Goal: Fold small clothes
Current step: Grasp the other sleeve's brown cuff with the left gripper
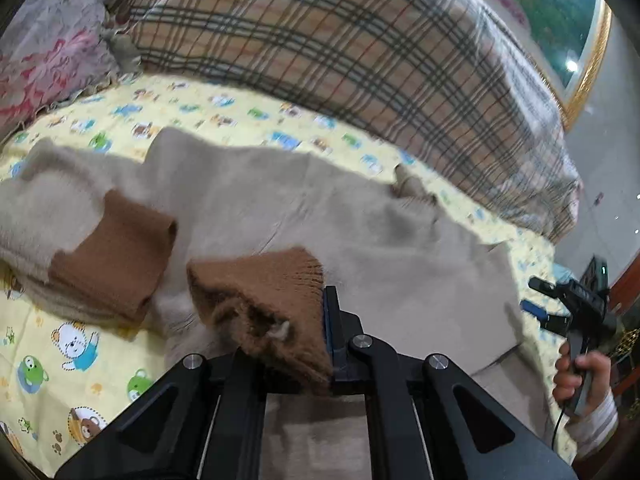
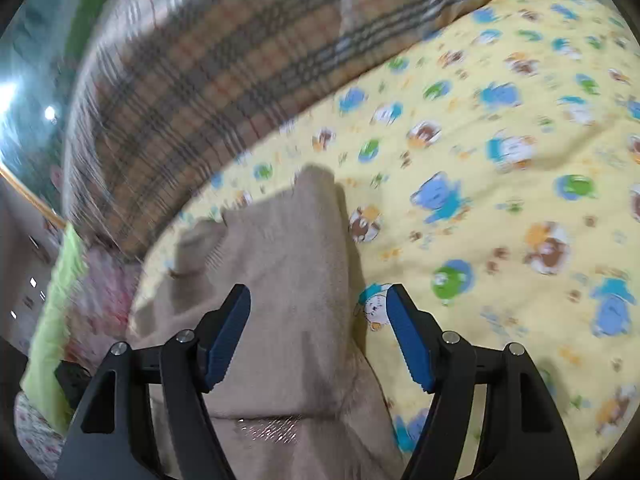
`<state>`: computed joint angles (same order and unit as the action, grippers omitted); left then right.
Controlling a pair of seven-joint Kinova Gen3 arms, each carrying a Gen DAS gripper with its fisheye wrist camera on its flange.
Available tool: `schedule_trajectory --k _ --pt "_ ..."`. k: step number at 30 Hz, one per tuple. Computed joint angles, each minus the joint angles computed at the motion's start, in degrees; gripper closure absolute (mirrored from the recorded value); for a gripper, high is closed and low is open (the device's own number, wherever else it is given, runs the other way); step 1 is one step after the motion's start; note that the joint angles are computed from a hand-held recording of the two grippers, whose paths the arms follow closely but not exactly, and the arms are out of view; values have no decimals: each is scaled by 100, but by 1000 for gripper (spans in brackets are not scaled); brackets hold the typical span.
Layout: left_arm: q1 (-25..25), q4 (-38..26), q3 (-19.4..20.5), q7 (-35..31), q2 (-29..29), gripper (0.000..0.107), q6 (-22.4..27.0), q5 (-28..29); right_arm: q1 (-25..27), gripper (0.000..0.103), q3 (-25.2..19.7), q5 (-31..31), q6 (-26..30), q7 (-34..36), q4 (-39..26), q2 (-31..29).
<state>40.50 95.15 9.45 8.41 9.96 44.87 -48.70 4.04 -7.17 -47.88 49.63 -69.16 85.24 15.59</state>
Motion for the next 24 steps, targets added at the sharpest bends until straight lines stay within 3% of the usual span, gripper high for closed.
schedule_trajectory --k 3,4,5,7,10,14,16,19,21,24 --pt "-38 79 -13 25 -4 102 -82 50 -788 35 534 699 140 -459 -496 325" --pt "-6 56 4 -15 7 102 11 34 -1002 48 676 932 250 -602 -677 451" --pt "-13 49 19 -84 0 102 29 70 -1111 95 712 1165 400 -722 -875 572" --pt "17 -125 54 -260 27 102 40 49 -1010 95 553 1351 420 -935 -965 574" --pt "75 -417 79 -621 183 102 -16 -44 -444 95 75 1452 -87 -842 -686 123" --pt "182 -785 -139 -1079 558 101 21 261 -497 96 259 2060 -54 -1260 -771 112" --pt "-16 -946 29 -1416 716 100 332 661 -660 96 322 2393 -135 -1374 -676 174" --pt "-34 -890 14 -1512 641 85 610 881 -622 93 197 2508 -173 -1537 -542 253" --pt "247 -878 -208 -1358 543 75 1020 792 -742 77 200 2803 -364 -1821 -389 93" --pt "724 -679 -544 -1022 277 70 1518 558 -921 70 350 2965 -606 -1927 -58 -308"
